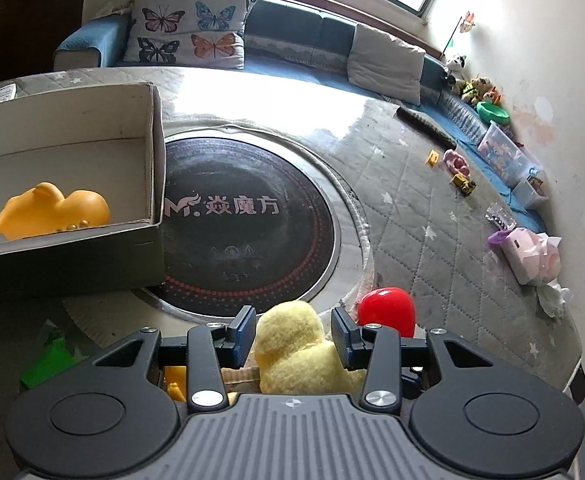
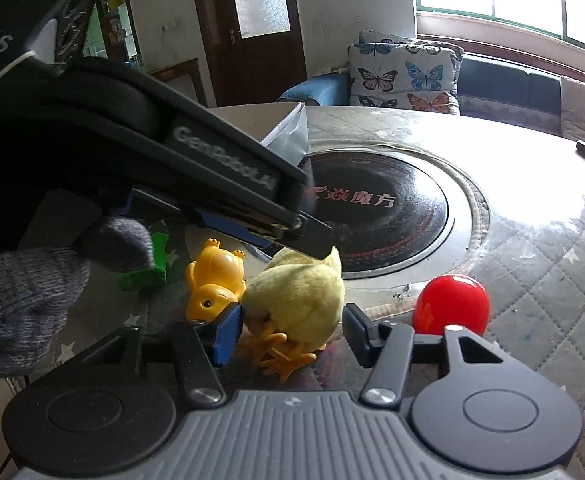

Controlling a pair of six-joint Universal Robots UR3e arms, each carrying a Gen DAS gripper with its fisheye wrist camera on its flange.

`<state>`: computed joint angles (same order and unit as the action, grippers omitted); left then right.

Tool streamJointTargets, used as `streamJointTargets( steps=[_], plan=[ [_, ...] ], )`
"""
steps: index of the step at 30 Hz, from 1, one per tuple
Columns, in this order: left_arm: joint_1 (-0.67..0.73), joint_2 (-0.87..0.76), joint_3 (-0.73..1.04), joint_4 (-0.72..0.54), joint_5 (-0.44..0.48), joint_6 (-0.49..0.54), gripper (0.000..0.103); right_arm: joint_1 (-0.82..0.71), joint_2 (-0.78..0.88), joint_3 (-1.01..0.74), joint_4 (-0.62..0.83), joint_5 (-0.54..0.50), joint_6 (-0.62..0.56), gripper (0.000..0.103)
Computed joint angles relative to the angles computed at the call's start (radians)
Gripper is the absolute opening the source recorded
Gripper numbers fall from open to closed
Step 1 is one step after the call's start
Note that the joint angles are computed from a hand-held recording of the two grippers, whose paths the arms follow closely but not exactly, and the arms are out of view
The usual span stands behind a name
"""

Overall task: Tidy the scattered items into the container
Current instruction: 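Move the left gripper back down onto the yellow plush chick, then close the left gripper on the plush chick and lift it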

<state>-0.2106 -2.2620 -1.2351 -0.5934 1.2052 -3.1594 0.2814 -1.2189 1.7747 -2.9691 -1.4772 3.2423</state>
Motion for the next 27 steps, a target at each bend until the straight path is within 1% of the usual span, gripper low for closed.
streamJointTargets(
  steps=[7, 13, 20, 27],
  plan=[
    [-0.013, -0.049, 0.076, -0.060, 0.028, -0.007, 0.044, 0.005, -0.004, 0.001, 0.011, -0.005, -0.018, 0.050],
    [-0.011, -0.066, 0.097, -0.081, 0.018, -0.011, 0.043, 0.006, -0.011, 0.008, 0.012, -0.005, -0.027, 0.049],
    [-0.006, -0.055, 0.061, -0.047, -0.008, -0.024, 0.039, 0.006, -0.021, 0.020, 0.010, -0.012, -0.036, 0.048],
    [0.004, 0.014, -0.025, 0.031, -0.021, -0.048, 0.038, 0.034, -0.038, 0.011, 0.002, -0.059, -0.088, 0.048]
  ],
)
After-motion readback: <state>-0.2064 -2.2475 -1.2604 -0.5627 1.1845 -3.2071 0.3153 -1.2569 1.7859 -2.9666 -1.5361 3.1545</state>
